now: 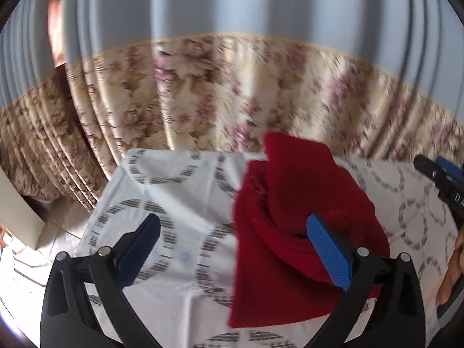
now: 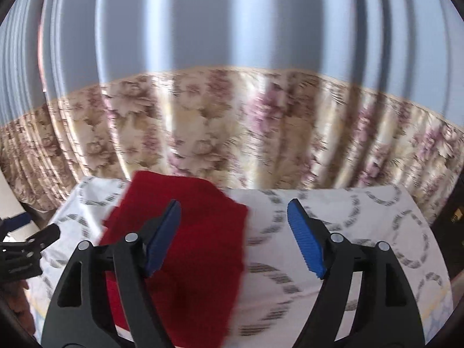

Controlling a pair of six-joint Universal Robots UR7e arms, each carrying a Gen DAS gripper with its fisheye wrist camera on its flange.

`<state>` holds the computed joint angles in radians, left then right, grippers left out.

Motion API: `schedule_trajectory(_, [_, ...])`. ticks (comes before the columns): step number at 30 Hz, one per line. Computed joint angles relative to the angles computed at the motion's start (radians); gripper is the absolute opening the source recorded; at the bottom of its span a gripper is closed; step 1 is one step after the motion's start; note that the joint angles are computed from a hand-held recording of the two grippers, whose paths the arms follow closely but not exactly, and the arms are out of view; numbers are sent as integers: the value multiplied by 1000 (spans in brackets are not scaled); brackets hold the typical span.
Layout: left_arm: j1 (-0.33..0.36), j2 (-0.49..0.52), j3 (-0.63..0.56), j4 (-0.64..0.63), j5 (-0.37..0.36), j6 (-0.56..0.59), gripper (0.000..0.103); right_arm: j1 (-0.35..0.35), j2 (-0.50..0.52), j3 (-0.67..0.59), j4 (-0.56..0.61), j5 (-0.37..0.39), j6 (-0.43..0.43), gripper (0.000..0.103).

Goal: Fold small clothes
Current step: 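Release the sweater from the right gripper and pull it back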

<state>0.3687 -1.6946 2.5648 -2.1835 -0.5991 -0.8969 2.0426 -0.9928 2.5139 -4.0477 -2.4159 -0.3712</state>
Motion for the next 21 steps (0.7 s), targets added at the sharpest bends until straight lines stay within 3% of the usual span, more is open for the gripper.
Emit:
schedule_trajectory(6, [-39, 143, -15, -71, 4, -17, 102, -54, 10, 35, -116, -37, -109, 86])
schedule_trajectory(11, [-90, 225, -8, -205, -6, 3, 102, -112, -72, 62, -44, 21, -91, 89])
schedule_trajectory(15, [-88, 289, -15, -259, -15, 4, 102, -142, -126, 80, 13, 56, -58, 89])
schedule_trajectory(21, [-90, 346, -29, -213, -1, -15, 102, -164, -164, 91, 51, 94, -39, 89])
